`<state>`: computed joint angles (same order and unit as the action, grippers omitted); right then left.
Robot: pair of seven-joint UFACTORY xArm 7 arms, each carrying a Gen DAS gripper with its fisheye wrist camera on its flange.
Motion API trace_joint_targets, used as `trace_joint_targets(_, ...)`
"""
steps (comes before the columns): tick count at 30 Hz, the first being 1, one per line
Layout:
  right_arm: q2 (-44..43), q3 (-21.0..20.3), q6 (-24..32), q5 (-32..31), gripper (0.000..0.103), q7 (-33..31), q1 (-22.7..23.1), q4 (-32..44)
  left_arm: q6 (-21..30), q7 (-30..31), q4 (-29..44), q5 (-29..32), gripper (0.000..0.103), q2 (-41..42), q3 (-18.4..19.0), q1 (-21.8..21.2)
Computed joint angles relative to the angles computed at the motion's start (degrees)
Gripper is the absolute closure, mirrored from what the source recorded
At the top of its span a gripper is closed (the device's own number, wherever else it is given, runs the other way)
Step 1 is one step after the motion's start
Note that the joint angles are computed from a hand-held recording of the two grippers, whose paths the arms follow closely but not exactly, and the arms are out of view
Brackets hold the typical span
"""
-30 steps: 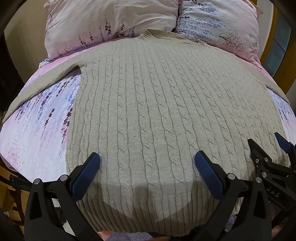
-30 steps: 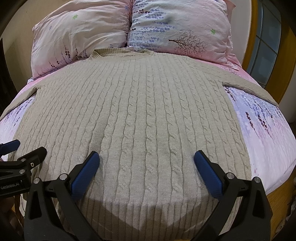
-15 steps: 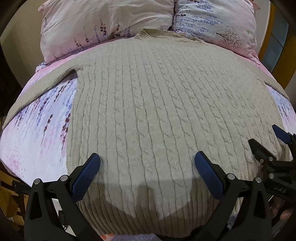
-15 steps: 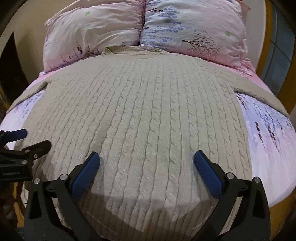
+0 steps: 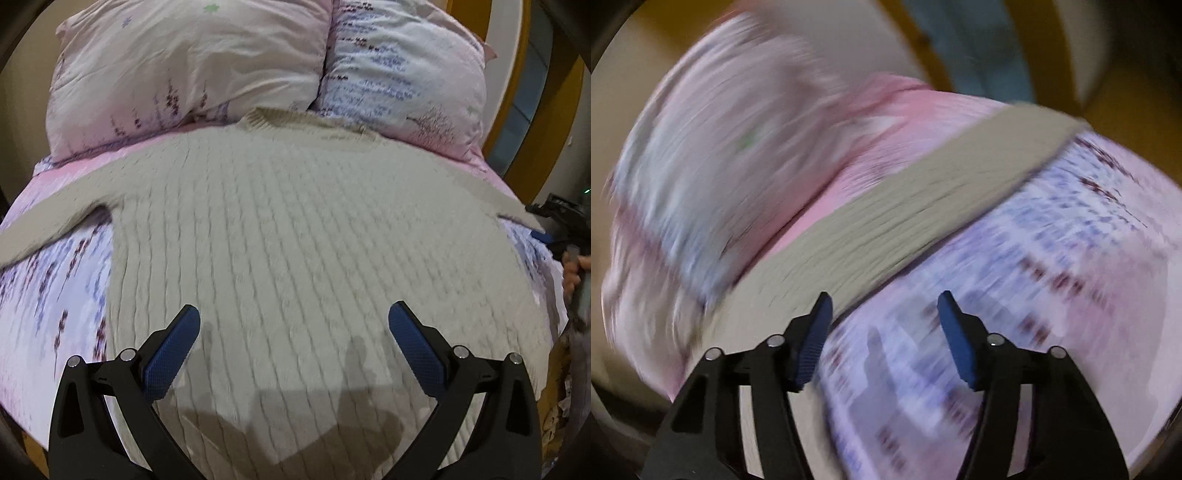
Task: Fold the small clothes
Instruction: 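Grasp the sweater sleeve cuff with the right gripper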
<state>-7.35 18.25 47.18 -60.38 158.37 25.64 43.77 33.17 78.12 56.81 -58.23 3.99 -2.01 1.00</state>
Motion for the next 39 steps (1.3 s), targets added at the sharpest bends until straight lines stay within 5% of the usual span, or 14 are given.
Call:
trace_joint_targets(4,-5.2,-1.7,-4.8,-2.3,0.053,8.1,-3.7,-7.5,5.1,1.0,3.6,-2.7,0.001,2.2,0.2,1.2)
trace_joint_targets(17,-5.2,-0.6,-3.0,-3.8,0.09,13.4,-8.9,-10.0,12.1,-16.6,19.4,6.8,0.001,14.2,-2.4,5.5)
trace_joint_targets(22,-0.8,0.6,10.1,2.5,0.095,-0.6,-5.7,-1.1,9.2,-17.5,21.6,5.0,0.001,16.1,-4.0,7.3)
trace_joint_targets(24,1.9,1.2,16.2,-0.4,0.096,-5.6,-3.8,4.8,7.4,-15.4,21.2,3.3,0.001,15.9,-4.9,7.9)
trace_joint_targets(28,9.3,0.7,19.3,-9.5,0.096,-14.7,0.5,16.2,2.1,-7.0,18.3,-1.1,0.001,13.9,-6.3,8.0)
trace_joint_targets(30,13.6,-0.2,17.3,-13.5,0.096,-19.2,2.4,21.5,2.5,-2.8,17.3,-3.8,0.001,13.0,-6.6,8.4)
trace_joint_targets(33,22.8,-2.0,7.1,-17.4,0.096,-26.6,4.0,31.4,3.4,-0.7,17.0,-5.5,0.001,12.3,-5.9,7.9)
trace_joint_targets(36,32.2,-2.4,-3.5,-14.4,0.096,-34.1,3.2,39.7,4.1,-0.5,17.1,-5.9,0.001,12.2,-5.2,7.3)
trace_joint_targets(39,37.9,-3.4,-6.6,-8.7,0.09,-39.7,3.8,44.3,3.6,-0.1,17.0,-5.7,0.001,12.0,-4.7,6.9)
